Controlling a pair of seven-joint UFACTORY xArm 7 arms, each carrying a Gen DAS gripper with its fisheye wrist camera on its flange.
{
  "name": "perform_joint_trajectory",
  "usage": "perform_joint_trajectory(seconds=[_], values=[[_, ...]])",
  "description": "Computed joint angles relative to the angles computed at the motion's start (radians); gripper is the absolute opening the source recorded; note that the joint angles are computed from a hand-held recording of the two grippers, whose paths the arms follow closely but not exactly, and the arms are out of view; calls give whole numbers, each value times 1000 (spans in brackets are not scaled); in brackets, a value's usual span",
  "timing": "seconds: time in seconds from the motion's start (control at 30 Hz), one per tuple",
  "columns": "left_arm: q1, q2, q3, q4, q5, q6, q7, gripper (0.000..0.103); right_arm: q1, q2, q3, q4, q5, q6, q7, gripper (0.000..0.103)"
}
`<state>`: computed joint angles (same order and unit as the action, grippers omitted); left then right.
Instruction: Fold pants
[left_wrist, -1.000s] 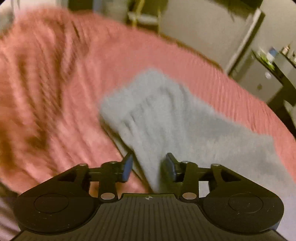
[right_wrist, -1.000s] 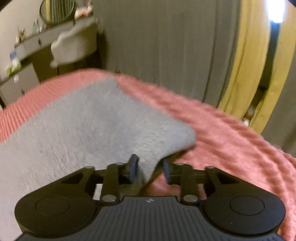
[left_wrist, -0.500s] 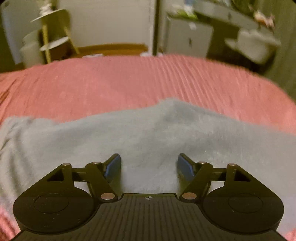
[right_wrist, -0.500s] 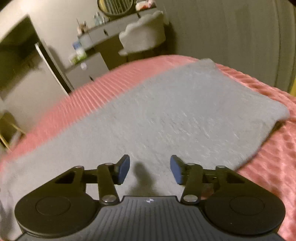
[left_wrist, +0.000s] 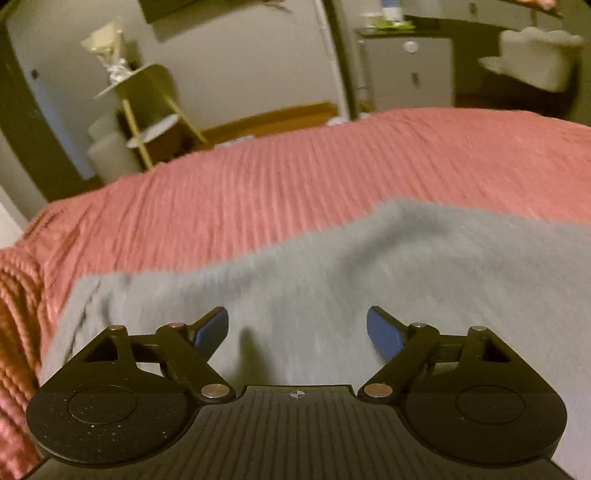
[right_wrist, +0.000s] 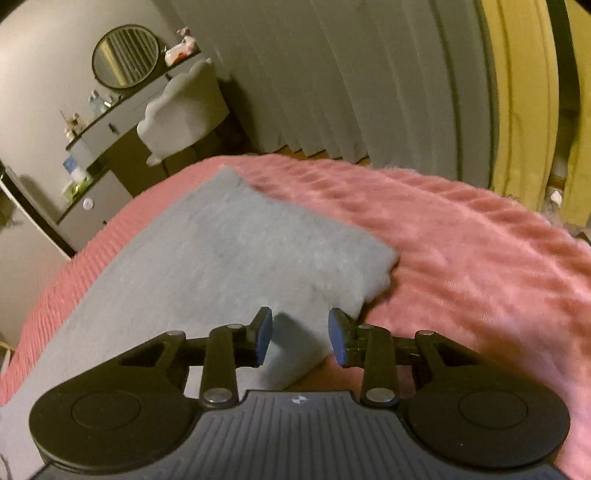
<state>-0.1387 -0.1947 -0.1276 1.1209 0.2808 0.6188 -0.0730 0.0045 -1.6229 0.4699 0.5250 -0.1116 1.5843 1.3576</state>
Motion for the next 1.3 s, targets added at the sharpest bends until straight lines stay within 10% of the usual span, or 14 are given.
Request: perform_joint_trajectory(seconds=[0.5,0.67,0.97,1.17,1.3], values=[[-97,-392,34,-267,-333,160,152,92,-50,-189,-41,-49,57,49,124,40],[-101,-404,11,-264,-333,192,156,92,-73,-198,-97,-87,52,-11,125,7],[-106,-403,-3,-264,-320,198,149,93,-68,-277,-52,-148,62,10,123,7],[-120,-415,11,-267,-349,236,160,93,-30,-383,-35,-187,83,5,121,21],[-128,-416,-1,-260,-353,245,161,94,-3,-404,-60,-221,89,-88,68,78]])
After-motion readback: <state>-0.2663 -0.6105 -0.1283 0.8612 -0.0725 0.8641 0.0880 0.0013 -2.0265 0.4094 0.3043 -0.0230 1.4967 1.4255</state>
